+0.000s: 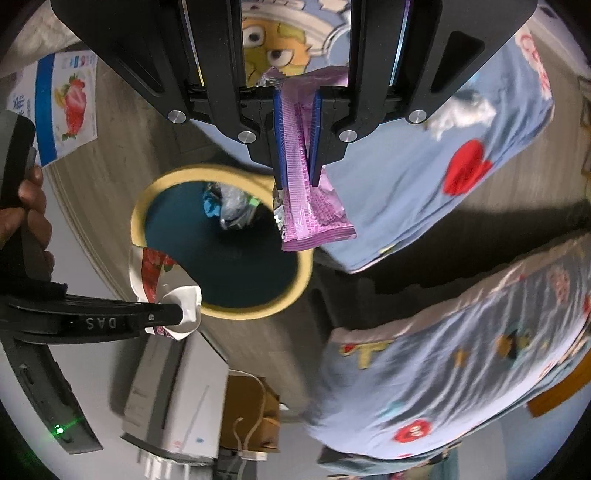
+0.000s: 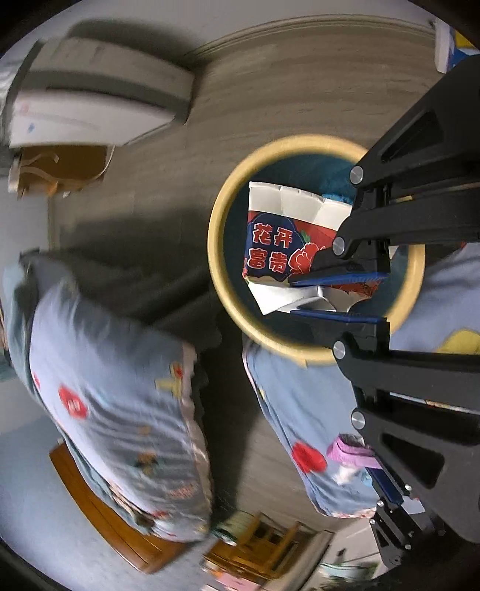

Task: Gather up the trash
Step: 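Carry the pink wrapper and snack packet over the bin with both tools, then open both grippers to drop the wrapper and packet into the bin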

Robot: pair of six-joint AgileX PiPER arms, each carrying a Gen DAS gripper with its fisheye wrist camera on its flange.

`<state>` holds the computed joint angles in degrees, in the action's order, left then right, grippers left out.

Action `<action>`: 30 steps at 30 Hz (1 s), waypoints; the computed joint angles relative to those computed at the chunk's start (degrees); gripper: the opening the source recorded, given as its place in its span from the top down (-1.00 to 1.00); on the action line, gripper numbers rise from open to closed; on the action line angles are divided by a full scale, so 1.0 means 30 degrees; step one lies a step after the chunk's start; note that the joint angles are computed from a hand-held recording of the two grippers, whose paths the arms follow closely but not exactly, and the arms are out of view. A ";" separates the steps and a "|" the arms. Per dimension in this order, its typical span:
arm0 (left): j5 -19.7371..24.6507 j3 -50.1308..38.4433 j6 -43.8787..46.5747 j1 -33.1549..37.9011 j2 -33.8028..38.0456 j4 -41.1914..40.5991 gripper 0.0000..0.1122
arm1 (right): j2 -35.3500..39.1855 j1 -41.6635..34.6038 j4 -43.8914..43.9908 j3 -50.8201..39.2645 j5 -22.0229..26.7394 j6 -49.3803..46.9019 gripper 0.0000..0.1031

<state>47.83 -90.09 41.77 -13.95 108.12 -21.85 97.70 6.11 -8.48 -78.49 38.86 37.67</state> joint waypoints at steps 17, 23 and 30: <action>0.0247 -0.4919 -0.1200 -0.2776 0.4031 0.1565 0.79 | 0.0661 -0.2144 0.3531 0.1736 -0.1705 -0.0681 0.76; -0.0210 -0.5655 -0.1560 -0.2929 0.4761 0.1261 0.74 | 0.0287 -0.2366 0.2936 0.2439 -0.2871 0.0764 0.76; -0.1043 -0.5636 -0.1178 -0.2760 0.4739 -0.0074 0.09 | 0.0183 -0.2453 0.2874 0.2533 -0.3375 0.1164 0.56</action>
